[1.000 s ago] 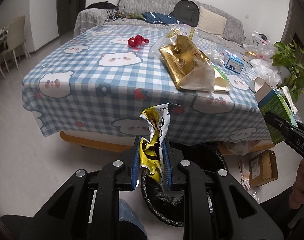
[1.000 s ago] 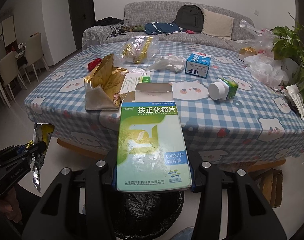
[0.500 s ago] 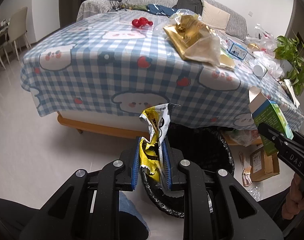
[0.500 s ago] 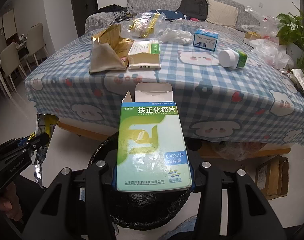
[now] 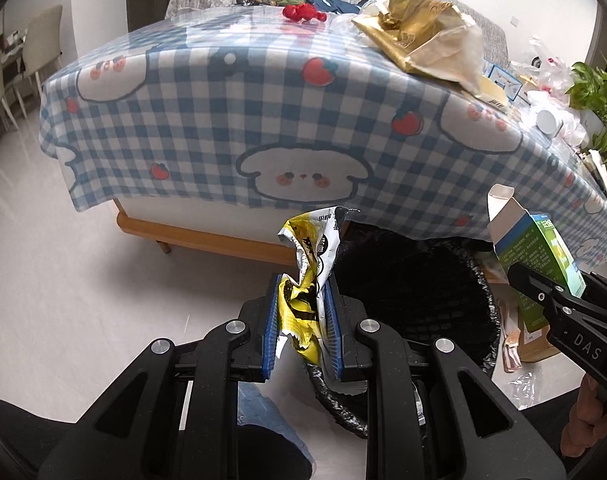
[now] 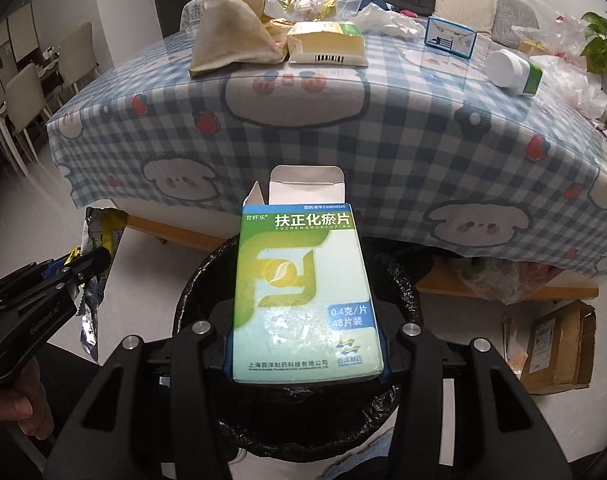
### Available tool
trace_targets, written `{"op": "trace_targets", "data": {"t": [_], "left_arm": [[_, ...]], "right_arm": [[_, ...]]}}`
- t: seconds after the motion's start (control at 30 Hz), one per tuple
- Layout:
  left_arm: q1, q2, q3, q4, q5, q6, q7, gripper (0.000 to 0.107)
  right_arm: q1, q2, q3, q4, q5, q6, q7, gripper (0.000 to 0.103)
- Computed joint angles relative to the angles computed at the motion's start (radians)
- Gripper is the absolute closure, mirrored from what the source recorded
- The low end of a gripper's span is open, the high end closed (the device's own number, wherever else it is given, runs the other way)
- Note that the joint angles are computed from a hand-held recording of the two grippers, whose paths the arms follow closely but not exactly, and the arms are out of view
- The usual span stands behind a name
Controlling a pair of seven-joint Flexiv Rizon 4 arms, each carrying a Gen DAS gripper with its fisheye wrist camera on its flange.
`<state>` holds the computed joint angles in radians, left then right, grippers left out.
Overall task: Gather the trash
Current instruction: 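Carry the wrapper and the green medicine box toward the black trash bin with both tools, then open the right tool over the bin while the left tool releases the wrapper into it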
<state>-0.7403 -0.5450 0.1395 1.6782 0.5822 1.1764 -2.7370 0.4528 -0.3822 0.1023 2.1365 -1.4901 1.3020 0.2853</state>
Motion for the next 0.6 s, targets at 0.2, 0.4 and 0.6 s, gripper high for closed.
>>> {"op": "trace_targets", "data": {"t": [0.2, 0.4, 0.6], "left_arm": [[0.013, -0.03, 0.006, 0.005, -0.006, 0.018, -0.011, 0.087], [0.003, -0.054, 0.018, -0.01, -0.019, 0.032, -0.002, 0.087], [-0.005, -0.076, 0.014, -0.035, -0.05, 0.03, 0.033, 0.087]], "right_arm": [[0.019, -0.06, -0.01, -0.036, 0.023, 0.015, -0.026, 0.057], [0.054, -0.103, -0.026, -0.054, 0.077, 0.029, -0.072, 0.057], [0.065, -0.089, -0.05, -0.045, 0.03, 0.027, -0.026, 0.036]]}}
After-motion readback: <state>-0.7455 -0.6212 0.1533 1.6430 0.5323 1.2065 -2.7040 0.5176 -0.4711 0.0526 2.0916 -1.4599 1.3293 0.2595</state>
